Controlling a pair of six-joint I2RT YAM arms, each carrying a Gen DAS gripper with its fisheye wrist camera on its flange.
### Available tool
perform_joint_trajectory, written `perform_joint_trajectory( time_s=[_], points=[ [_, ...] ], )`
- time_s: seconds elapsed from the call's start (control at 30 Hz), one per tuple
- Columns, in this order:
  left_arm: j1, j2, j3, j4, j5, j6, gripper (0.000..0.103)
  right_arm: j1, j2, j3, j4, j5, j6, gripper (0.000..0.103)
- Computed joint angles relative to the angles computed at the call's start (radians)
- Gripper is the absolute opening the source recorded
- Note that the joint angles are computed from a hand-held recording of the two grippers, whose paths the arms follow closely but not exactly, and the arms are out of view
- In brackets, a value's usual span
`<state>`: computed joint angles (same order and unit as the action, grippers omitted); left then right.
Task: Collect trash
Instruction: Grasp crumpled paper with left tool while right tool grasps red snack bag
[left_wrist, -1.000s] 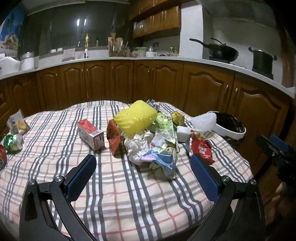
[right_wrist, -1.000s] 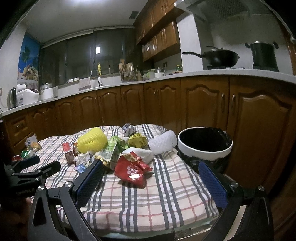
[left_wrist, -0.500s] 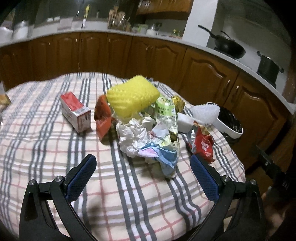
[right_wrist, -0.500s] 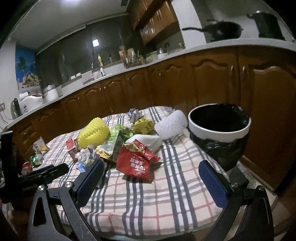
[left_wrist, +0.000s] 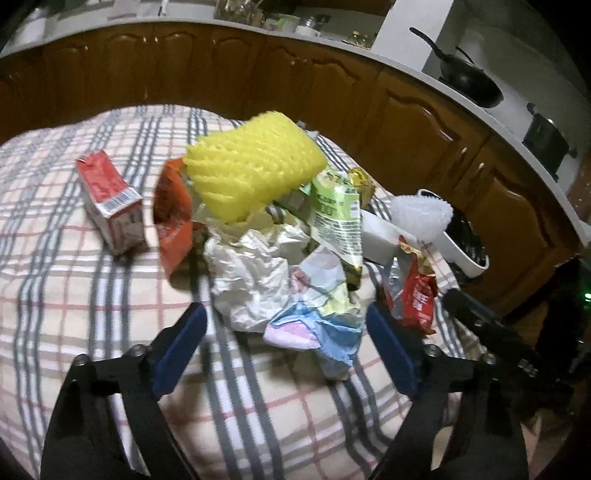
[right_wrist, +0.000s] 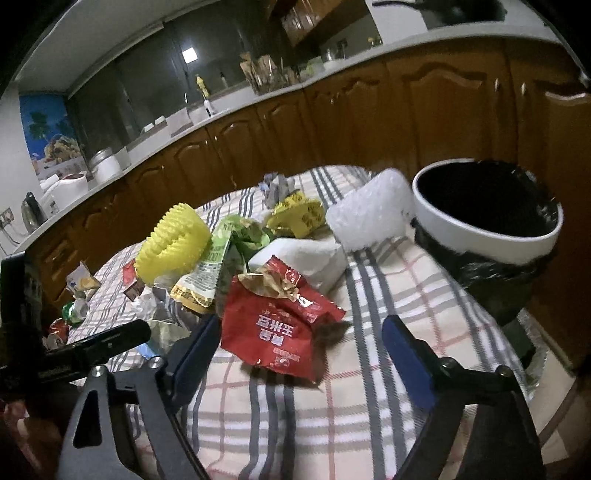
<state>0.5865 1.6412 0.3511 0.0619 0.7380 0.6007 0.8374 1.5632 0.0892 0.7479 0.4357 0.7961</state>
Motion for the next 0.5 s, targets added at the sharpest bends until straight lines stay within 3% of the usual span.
perform_joint_trajectory(
  time_s=[0.07,0.1,0.17,0.2,0.23,0.27,0.3,0.5],
  points=[
    [-0.017,0.015,0.009,-0.006,0.000,0.000,0.072,-0.043,0.058,0.007,0.055,-0.060,-0.013,0.078],
    [-0.023,0.020,0.010,-0.006,0.001,0.006,0.066,-0.065,0.089,0.008,0.086,-0.096,-0.016,0.070],
    [-0.020,0.011,0.000,-0.006,0.011,0.033,0.059,-0.093,0.139,0.008,0.134,-0.151,-0.015,0.047],
    [-0.018,0.003,-0.005,-0.010,0.018,0.046,0.054,-0.104,0.160,0.005,0.159,-0.179,-0.013,0.027],
    [-0.011,-0.002,-0.006,-0.023,0.025,0.064,0.050,-0.110,0.165,-0.002,0.176,-0.197,-0.010,0.016],
    [-0.003,-0.009,-0.006,-0.041,0.034,0.085,0.047,-0.111,0.165,-0.010,0.192,-0.202,-0.008,0.016],
    [0.007,-0.017,-0.005,-0.065,0.045,0.109,0.037,-0.104,0.155,-0.022,0.203,-0.197,-0.009,0.014],
    [0.082,-0.048,0.021,-0.241,0.092,0.264,0.033,-0.011,-0.040,-0.061,0.080,-0.115,0.002,0.012]
  ],
)
